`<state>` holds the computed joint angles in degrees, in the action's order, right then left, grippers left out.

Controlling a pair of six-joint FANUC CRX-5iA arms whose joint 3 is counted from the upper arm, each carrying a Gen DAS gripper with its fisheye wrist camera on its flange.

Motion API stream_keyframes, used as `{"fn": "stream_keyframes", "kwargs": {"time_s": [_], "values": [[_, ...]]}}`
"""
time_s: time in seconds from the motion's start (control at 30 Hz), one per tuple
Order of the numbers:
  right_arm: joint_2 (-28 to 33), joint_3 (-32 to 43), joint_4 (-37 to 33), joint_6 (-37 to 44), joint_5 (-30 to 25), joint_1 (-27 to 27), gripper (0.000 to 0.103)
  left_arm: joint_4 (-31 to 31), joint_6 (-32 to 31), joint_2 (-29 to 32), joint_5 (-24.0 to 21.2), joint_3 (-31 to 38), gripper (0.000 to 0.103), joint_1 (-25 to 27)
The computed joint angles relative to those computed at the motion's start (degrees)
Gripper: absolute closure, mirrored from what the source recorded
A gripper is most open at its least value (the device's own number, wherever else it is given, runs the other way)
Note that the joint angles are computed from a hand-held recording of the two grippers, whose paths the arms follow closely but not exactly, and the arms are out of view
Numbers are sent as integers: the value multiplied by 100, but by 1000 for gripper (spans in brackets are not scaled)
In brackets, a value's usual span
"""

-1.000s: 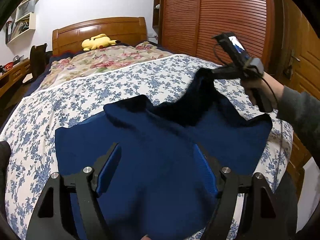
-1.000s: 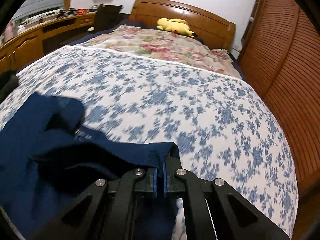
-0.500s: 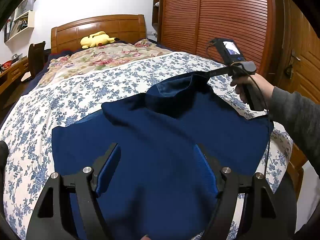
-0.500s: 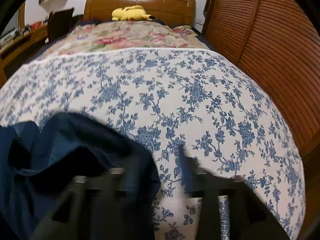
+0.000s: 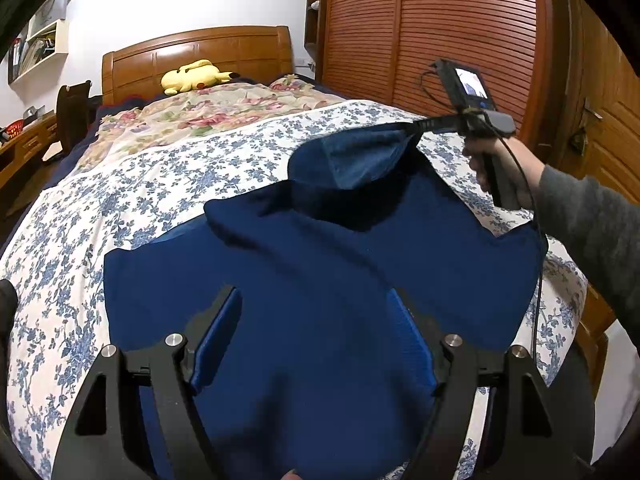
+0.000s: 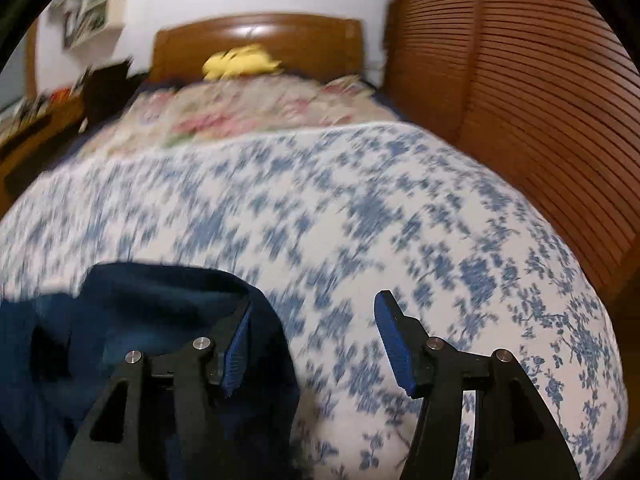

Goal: Fold large clothes

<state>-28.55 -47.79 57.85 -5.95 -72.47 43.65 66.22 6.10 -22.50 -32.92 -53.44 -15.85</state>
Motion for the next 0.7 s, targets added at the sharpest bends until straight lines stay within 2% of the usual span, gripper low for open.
{"fn": "stream_keyframes", "kwargs": {"time_s": [0.1, 0.17, 0.2, 0.27, 0.33, 0.43, 0.57, 0.7], "values": [[117, 217, -187, 343, 150, -303, 43, -40, 47, 27, 8, 21, 27, 4], [90, 303, -388, 539, 500, -488, 42, -31, 42, 22, 6, 19, 27, -11], [68, 373, -623, 760, 814, -635, 37, -34, 38, 23, 1, 20, 27, -16], [216, 656, -1380, 1548, 1162, -837, 36, -67, 39, 17, 4, 18, 27, -36], [412, 763, -1489, 1876, 1082, -817, 36, -99, 54, 16, 3, 25, 27, -45], [401, 785, -1864, 2338, 1499, -862, 34, -84, 36, 12, -3, 26, 27, -47], [424, 592, -1286, 2114, 1337, -647, 34, -94, 48, 35, 0, 43, 27, -45], [536, 667, -1616, 2115, 1255, -859, 34, -86, 40, 21, -13, 38, 27, -29]]}}
